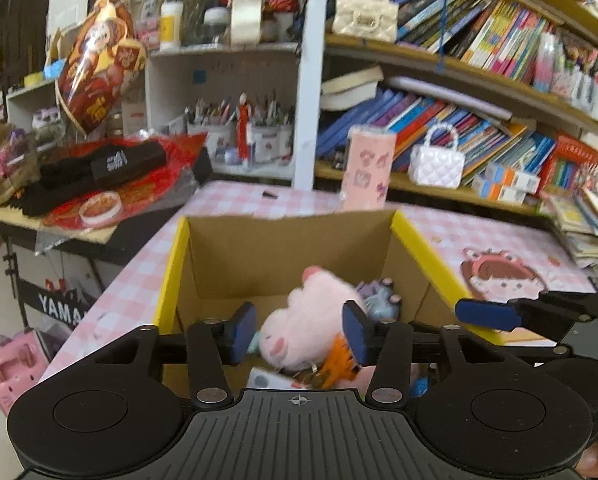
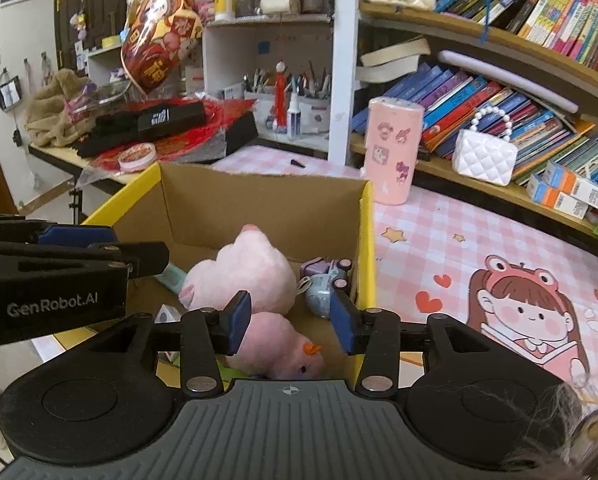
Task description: Organize objects
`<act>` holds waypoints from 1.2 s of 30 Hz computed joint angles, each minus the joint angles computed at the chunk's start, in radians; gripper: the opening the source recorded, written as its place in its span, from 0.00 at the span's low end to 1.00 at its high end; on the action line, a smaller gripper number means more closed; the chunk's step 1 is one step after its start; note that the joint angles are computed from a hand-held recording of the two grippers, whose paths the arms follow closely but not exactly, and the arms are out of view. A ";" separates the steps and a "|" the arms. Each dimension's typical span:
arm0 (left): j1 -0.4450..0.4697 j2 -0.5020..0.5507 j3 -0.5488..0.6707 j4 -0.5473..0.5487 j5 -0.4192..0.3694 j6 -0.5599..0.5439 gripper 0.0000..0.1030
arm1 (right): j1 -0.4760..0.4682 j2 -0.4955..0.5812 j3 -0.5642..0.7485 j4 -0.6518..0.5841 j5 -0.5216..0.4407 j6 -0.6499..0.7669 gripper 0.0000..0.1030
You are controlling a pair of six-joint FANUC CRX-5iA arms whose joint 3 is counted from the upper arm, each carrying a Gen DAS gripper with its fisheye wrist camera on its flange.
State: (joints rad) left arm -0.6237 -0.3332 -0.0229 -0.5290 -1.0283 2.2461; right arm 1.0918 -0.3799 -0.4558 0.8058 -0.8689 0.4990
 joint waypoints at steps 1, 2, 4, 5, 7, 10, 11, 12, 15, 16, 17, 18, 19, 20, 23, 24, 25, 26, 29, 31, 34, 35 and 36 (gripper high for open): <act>-0.016 -0.001 0.005 -0.016 0.000 0.006 0.51 | 0.007 -0.013 -0.009 0.015 -0.006 -0.015 0.40; -0.036 -0.001 0.012 -0.036 -0.004 0.016 0.55 | 0.013 -0.027 -0.017 0.029 -0.014 -0.029 0.41; -0.082 -0.002 0.024 -0.084 -0.017 0.047 0.59 | 0.032 -0.064 -0.043 0.068 -0.038 -0.071 0.41; -0.102 -0.003 0.028 -0.101 -0.020 0.063 0.60 | 0.040 -0.078 -0.053 0.082 -0.052 -0.089 0.41; -0.137 -0.008 0.030 -0.126 -0.024 0.090 0.61 | 0.067 -0.118 -0.079 0.110 -0.094 -0.138 0.42; -0.199 -0.008 0.034 -0.175 -0.046 0.136 0.65 | 0.122 -0.174 -0.110 0.131 -0.194 -0.212 0.45; -0.224 -0.005 0.036 -0.195 -0.060 0.154 0.67 | 0.142 -0.188 -0.116 0.130 -0.232 -0.233 0.45; -0.249 -0.001 0.038 -0.210 -0.079 0.173 0.68 | 0.167 -0.202 -0.124 0.129 -0.276 -0.258 0.46; -0.296 0.011 0.036 -0.209 -0.117 0.210 0.70 | 0.260 -0.247 -0.145 0.125 -0.430 -0.353 0.46; -0.308 0.016 0.036 -0.207 -0.127 0.219 0.72 | 0.298 -0.263 -0.155 0.123 -0.486 -0.391 0.46; -0.327 0.022 0.036 -0.211 -0.140 0.231 0.76 | 0.339 -0.279 -0.164 0.123 -0.544 -0.428 0.46; -0.350 0.029 0.039 -0.221 -0.157 0.247 0.79 | 0.378 -0.293 -0.173 0.124 -0.598 -0.460 0.47; -0.375 0.038 0.043 -0.234 -0.176 0.262 0.81 | 0.418 -0.305 -0.183 0.128 -0.651 -0.489 0.48; -0.401 0.045 0.046 -0.247 -0.194 0.277 0.82 | 0.466 -0.317 -0.193 0.133 -0.714 -0.524 0.49; -0.465 0.064 0.053 -0.272 -0.240 0.323 0.85 | 0.601 -0.344 -0.221 0.139 -0.886 -0.625 0.51; -0.483 0.068 0.055 -0.275 -0.250 0.337 0.86 | 0.649 -0.352 -0.228 0.136 -0.942 -0.658 0.52; -0.494 0.070 0.054 -0.274 -0.253 0.343 0.86 | 0.700 -0.361 -0.235 0.130 -0.999 -0.693 0.53; -0.507 0.073 0.054 -0.274 -0.258 0.346 0.86 | 0.753 -0.368 -0.241 0.122 -1.057 -0.730 0.54; -0.551 0.090 0.064 -0.284 -0.287 0.358 0.87 | 0.897 -0.387 -0.251 0.082 -1.204 -0.840 0.57; -0.578 0.101 0.069 -0.294 -0.308 0.375 0.88 | 0.993 -0.396 -0.252 0.041 -1.295 -0.924 0.58; -0.603 0.114 0.073 -0.286 -0.322 0.382 0.90 | 1.137 -0.409 -0.250 -0.038 -1.415 -1.052 0.62; -0.602 0.117 0.073 -0.275 -0.315 0.371 0.90 | 1.178 -0.415 -0.247 -0.066 -1.447 -1.090 0.63; -0.600 0.121 0.074 -0.262 -0.308 0.355 0.90 | 1.201 -0.418 -0.244 -0.085 -1.465 -1.116 0.64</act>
State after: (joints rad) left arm -1.2238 -0.2123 0.0510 -0.7912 -1.3365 2.6013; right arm 2.2927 -0.7978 -0.6997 0.7213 -2.3338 -0.6165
